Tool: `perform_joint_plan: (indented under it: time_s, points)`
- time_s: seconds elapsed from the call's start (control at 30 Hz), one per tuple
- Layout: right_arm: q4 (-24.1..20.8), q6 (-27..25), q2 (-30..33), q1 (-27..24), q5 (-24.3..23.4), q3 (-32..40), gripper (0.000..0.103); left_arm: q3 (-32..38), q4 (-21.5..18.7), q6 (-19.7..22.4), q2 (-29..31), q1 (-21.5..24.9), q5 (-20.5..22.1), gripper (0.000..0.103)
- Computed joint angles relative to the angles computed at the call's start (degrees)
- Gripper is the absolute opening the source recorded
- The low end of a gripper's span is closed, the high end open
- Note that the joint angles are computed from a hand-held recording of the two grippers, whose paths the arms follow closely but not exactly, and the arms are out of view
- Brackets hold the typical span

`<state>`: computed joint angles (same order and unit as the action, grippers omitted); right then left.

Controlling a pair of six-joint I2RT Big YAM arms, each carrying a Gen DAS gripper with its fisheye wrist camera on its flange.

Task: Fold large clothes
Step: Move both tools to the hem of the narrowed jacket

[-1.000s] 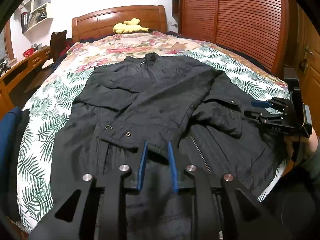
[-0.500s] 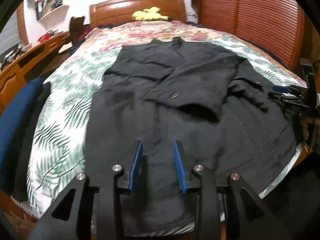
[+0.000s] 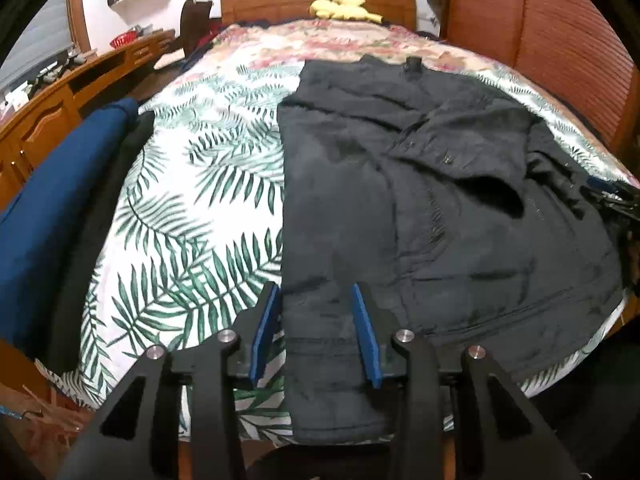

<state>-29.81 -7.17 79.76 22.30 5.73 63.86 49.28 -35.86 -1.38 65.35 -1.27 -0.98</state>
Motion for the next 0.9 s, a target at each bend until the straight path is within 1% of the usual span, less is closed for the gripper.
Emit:
perform_joint_plan:
  time_s: [0.1, 0.17, 0.2, 0.3, 0.43, 0.57, 0.67, 0.7, 0.77, 0.9]
  points:
    - [0.0, -0.1, 0.0, 0.0, 0.0, 0.0, 0.054, 0.0, 0.3, -0.3, 0.8, 0.6, 0.6, 0.042]
    - [0.1, -0.1, -0.1, 0.0, 0.0, -0.2, 0.054, 0.3, 0.2, -0.4, 1.2, 1.0, 0.4, 0.049]
    - [0.1, -0.1, -0.1, 0.0, -0.1, -0.1, 0.054, 0.5, 0.2, -0.4, 1.6, 1.2, 0.1, 0.054]
    - [0.2, -0.1, -0.3, 0.0, 0.0, -0.3, 0.054, 1.0, 0.1, -0.1, 2.5, 2.3, 0.9, 0.058]
    - [-0.4, 0.2, -1.2, -0.4, -1.1, -0.2, 0.054, 1.0, 0.8, 0.6, 3.0, 2.6, 0.6, 0.065]
    - [-1.3, -0.4, -4.0, -0.9, -0.9, -1.1, 0.054, 1.0, 1.4, 0.6, 3.4, 3.6, 2.2, 0.067]
    - [-1.8, -0.6, -7.0, -1.7, -1.3, -3.1, 0.055, 0.8, 1.6, 0.7, 3.3, 3.7, 2.6, 0.067]
    - [-2.9, -0.8, -8.0, -2.4, -1.2, -3.8, 0.058, 0.8, 1.7, 0.6, 3.3, 3.7, 2.6, 0.067]
    - [-4.8, -0.8, -9.2, -3.4, -1.1, -4.7, 0.061, 0.7, 1.8, 0.3, 3.2, 3.8, 2.8, 0.067]
    - [-8.2, -0.6, -11.8, -5.9, -0.1, -6.8, 0.062, 0.4, 1.9, 0.1, 3.0, 3.7, 2.8, 0.067]
